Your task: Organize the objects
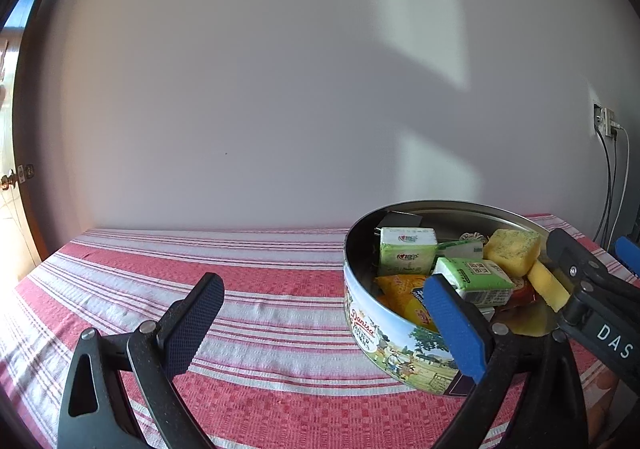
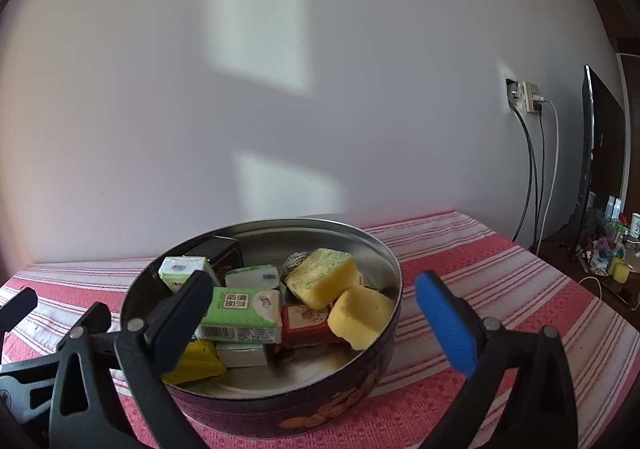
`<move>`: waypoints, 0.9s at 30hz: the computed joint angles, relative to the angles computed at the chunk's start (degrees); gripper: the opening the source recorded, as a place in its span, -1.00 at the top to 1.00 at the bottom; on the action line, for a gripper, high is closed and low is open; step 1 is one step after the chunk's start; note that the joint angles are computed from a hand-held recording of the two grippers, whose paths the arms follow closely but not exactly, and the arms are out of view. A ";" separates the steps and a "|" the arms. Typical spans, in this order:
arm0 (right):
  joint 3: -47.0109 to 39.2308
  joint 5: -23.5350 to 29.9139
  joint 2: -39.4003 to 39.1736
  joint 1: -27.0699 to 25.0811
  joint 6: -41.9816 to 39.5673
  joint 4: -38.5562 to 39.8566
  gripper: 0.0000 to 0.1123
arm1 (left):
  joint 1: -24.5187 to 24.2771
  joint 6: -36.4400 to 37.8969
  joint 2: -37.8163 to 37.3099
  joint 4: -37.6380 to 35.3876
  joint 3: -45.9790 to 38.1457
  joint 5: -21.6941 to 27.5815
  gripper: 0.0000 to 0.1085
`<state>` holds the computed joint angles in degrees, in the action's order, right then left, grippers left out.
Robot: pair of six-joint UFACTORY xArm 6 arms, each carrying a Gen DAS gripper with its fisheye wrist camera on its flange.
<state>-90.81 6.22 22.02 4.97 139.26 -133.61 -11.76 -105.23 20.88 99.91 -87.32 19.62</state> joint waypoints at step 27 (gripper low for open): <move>8.80 5.13 -6.70 2.12 5.06 -6.67 -0.83 | -0.27 -2.91 -3.60 3.24 3.96 0.91 -0.87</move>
